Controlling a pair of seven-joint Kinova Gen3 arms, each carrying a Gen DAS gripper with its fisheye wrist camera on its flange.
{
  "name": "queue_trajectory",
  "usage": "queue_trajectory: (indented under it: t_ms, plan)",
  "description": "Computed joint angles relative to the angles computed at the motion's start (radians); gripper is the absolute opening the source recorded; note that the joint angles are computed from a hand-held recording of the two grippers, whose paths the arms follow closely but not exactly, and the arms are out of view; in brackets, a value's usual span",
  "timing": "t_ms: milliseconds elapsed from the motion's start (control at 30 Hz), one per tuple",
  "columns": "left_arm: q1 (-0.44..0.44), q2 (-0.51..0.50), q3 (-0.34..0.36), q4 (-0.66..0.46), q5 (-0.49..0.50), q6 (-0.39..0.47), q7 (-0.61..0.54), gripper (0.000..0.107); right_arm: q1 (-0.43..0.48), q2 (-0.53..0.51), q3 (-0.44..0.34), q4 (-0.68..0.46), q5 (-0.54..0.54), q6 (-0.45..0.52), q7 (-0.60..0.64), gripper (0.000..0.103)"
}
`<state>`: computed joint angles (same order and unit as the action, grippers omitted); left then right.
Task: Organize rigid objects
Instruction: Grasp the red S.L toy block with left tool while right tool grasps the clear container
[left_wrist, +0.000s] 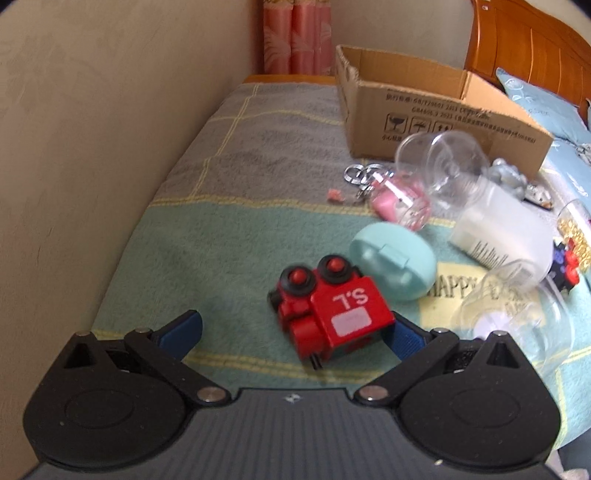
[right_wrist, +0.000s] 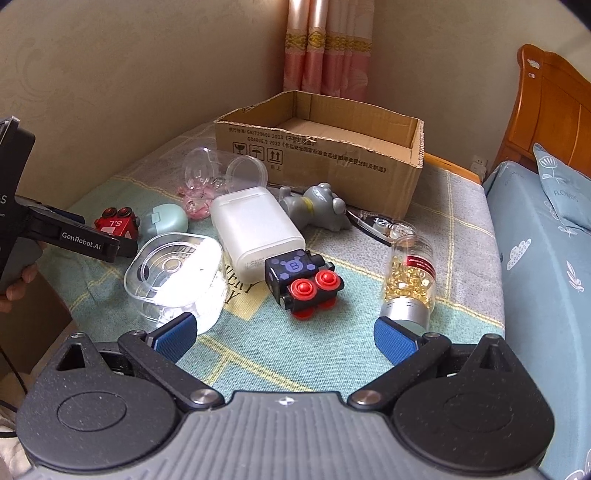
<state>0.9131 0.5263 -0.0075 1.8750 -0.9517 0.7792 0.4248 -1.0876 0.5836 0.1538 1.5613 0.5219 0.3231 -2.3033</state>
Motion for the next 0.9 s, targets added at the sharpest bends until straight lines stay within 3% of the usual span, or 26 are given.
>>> queue_trajectory:
  t_ms: [133,400,533,633,700,800,900]
  plan:
    - [-0.01,-0.012,0.004,0.017,0.001,-0.019,0.007,0.103,0.038,0.015,-0.056,-0.021,-0.016,0.016,0.067,0.103]
    - [0.008,0.001,0.007,-0.003,-0.001,0.022,0.019,0.102,0.071,0.035,-0.106,-0.033,-0.061,0.015,0.181,0.103]
    - [0.029,0.001,0.003,-0.006,-0.054,0.023,0.027,0.1,0.088,0.044,-0.125,-0.041,-0.093,0.016,0.235,0.103]
    - [0.018,-0.009,0.005,0.003,-0.073,-0.011,0.048,0.092,0.102,0.05,-0.14,-0.05,-0.12,0.016,0.272,0.103]
    - [0.01,-0.011,0.007,0.003,-0.075,-0.028,0.052,0.078,0.113,0.054,-0.153,-0.056,-0.137,0.015,0.301,0.103]
    - [0.013,-0.006,0.002,0.003,-0.091,-0.035,0.06,0.07,0.142,0.059,-0.188,-0.064,-0.169,0.007,0.358,0.103]
    - [0.012,-0.004,0.0,0.007,-0.109,-0.045,0.056,0.068,0.178,0.074,-0.234,-0.092,-0.21,0.019,0.428,0.103]
